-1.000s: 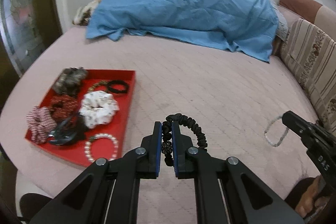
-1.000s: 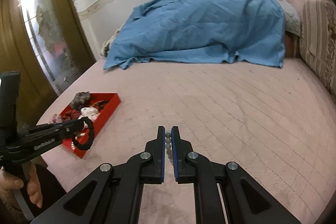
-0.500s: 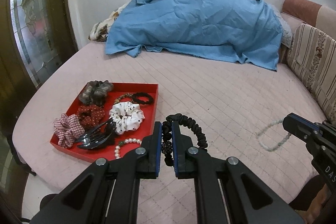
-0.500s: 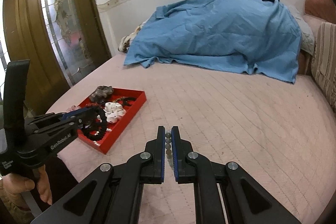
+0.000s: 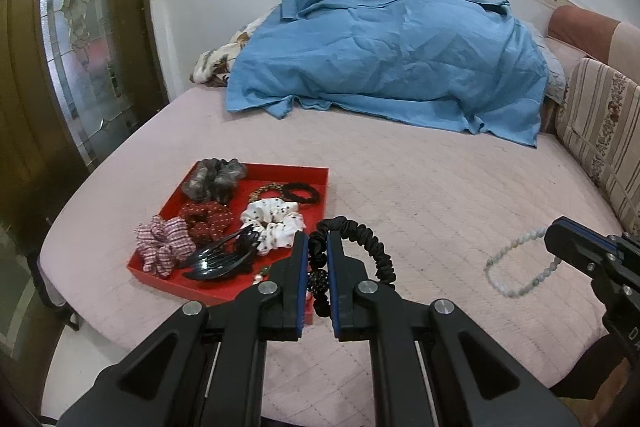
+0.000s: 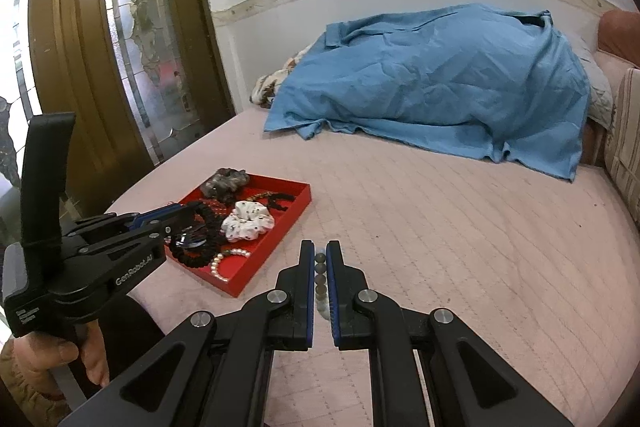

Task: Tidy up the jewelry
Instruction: 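Carry the black beaded bracelet with the left gripper toward the red tray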

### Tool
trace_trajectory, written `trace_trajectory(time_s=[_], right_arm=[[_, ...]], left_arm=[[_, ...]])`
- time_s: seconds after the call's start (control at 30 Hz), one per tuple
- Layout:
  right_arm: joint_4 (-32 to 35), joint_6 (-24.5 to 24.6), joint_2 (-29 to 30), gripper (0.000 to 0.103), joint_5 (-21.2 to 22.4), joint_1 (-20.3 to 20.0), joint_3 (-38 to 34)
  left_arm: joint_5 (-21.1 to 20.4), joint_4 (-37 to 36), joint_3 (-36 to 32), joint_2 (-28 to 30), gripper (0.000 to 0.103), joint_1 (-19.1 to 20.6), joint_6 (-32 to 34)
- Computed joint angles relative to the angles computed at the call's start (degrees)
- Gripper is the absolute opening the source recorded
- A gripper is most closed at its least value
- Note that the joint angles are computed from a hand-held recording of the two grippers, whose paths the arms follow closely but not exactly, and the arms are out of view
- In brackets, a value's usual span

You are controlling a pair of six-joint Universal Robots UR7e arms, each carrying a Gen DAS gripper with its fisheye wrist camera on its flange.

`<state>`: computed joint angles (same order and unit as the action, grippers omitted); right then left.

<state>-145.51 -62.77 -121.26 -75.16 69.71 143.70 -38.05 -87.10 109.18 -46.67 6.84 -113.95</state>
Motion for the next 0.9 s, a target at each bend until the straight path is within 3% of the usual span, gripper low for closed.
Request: trace_trajectory(time_s=[0.4,0.9], right_arm=[[1.7,1.0,-0.7,0.007,-0.3,2.5,-0.7],[-9.2,6.9,12.8,0.007,-8.5,14.5,-1.3]], left_arm=[[0.4,2.3,1.6,-2.6,0.009,0.5,-1.9],[1.8,-3.0,10.0,-9.6,0.009,5.8,-2.8]])
